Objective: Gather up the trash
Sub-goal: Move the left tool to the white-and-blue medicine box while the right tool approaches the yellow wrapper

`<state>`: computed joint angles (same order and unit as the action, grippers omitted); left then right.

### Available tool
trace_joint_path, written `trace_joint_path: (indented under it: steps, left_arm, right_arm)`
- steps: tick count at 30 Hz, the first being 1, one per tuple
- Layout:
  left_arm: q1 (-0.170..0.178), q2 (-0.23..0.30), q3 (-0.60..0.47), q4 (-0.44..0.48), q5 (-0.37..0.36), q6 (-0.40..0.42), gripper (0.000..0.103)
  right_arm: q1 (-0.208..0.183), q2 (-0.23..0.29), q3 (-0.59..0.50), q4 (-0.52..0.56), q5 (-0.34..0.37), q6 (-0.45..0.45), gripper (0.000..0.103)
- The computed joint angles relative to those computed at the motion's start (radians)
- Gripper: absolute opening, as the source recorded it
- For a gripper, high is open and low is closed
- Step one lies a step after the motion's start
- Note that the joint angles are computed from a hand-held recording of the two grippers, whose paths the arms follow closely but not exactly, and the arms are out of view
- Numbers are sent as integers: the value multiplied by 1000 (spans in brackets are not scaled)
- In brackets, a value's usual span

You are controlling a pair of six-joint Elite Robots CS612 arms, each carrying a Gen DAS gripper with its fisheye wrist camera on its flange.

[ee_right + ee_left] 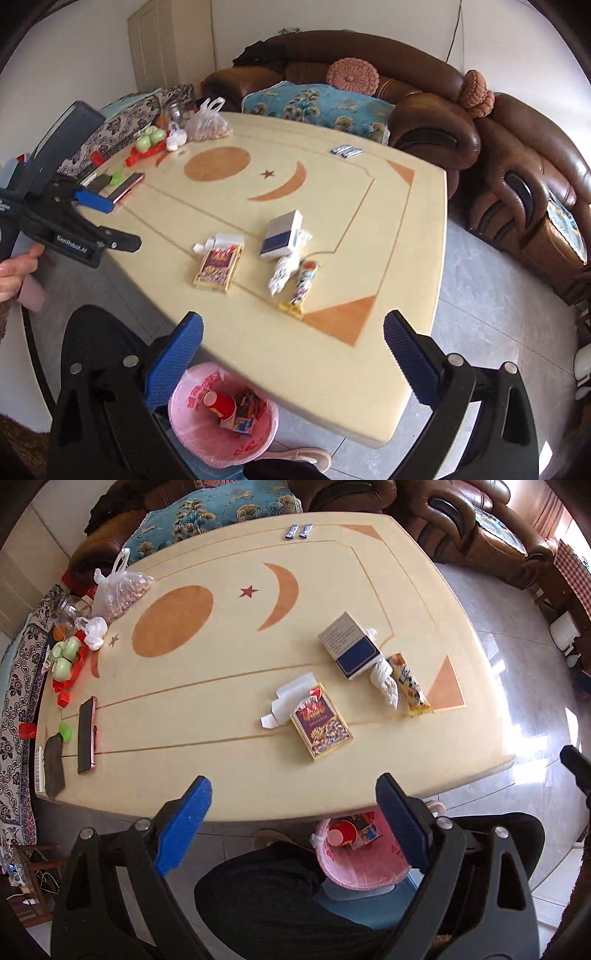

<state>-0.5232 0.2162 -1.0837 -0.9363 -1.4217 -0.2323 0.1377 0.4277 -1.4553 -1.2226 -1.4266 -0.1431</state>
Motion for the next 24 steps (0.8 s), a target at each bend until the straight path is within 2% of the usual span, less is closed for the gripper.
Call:
trace_joint_path:
  steps: [3,6,11,20,24]
  left_arm:
    - [3,-28,48,-31,4,2,88]
    - [6,-65,134,-56,-17,0,88]
    - [-4,-124,284,-109,3,26,88]
    - [-5,-217,542,-234,-38,58,88]
    - [3,-270,690,-310,-84,54,88]
  right_arm:
    - [-13,-21,29,-42,3,17,96]
    - [-20,-33,56,-65,19,29,96]
    - [-23,-47,104,-77,18,22,96]
    - [-20,-45,166,-80,14,-7,96]
    - [-20,-36,191,-65,25,-17,96]
